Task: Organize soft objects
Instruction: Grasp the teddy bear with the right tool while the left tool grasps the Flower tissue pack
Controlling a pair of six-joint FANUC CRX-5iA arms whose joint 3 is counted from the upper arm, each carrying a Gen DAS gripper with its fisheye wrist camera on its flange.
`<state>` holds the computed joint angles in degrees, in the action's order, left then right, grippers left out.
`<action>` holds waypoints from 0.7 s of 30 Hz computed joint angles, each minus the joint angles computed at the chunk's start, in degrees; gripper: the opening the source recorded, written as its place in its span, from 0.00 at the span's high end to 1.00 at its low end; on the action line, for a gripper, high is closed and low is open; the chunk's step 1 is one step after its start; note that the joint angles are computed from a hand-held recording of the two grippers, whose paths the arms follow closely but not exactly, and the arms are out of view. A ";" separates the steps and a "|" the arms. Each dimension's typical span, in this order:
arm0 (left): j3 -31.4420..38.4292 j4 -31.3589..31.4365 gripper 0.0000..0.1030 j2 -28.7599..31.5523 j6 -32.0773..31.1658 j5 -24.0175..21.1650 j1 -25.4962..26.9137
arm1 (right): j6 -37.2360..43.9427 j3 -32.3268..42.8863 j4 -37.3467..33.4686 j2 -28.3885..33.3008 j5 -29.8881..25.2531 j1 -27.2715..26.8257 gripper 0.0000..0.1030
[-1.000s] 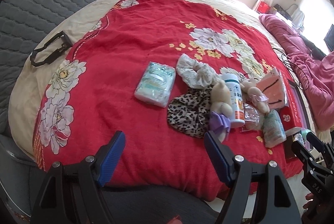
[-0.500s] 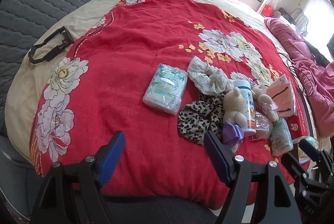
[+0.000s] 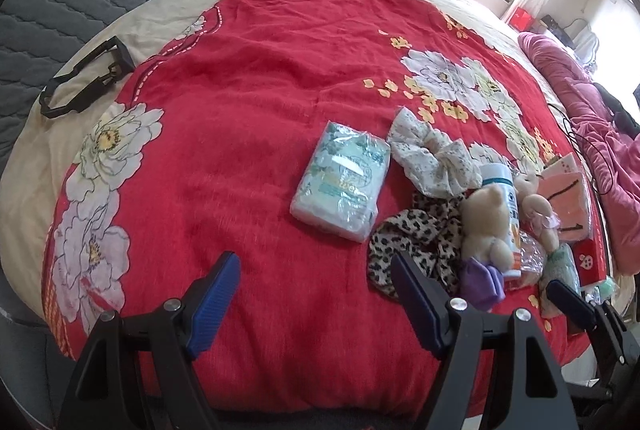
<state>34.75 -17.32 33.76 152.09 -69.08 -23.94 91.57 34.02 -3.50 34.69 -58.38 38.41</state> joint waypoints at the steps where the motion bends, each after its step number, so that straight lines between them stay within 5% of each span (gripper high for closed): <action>1: 0.23 0.14 0.25 0.29 -0.27 -0.04 0.18 | 0.09 0.19 -0.22 0.17 0.04 -0.01 0.24; 16: 3.35 2.99 0.25 4.67 -6.31 1.36 2.86 | -1.70 3.61 0.77 4.07 -1.09 1.21 0.24; 21: 2.85 4.07 0.25 5.06 -6.76 2.27 3.58 | -2.38 4.51 4.22 5.70 -0.43 2.08 0.41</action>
<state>37.60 -13.25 38.82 145.33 -66.82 -20.35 89.19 38.54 0.72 40.39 -58.81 40.49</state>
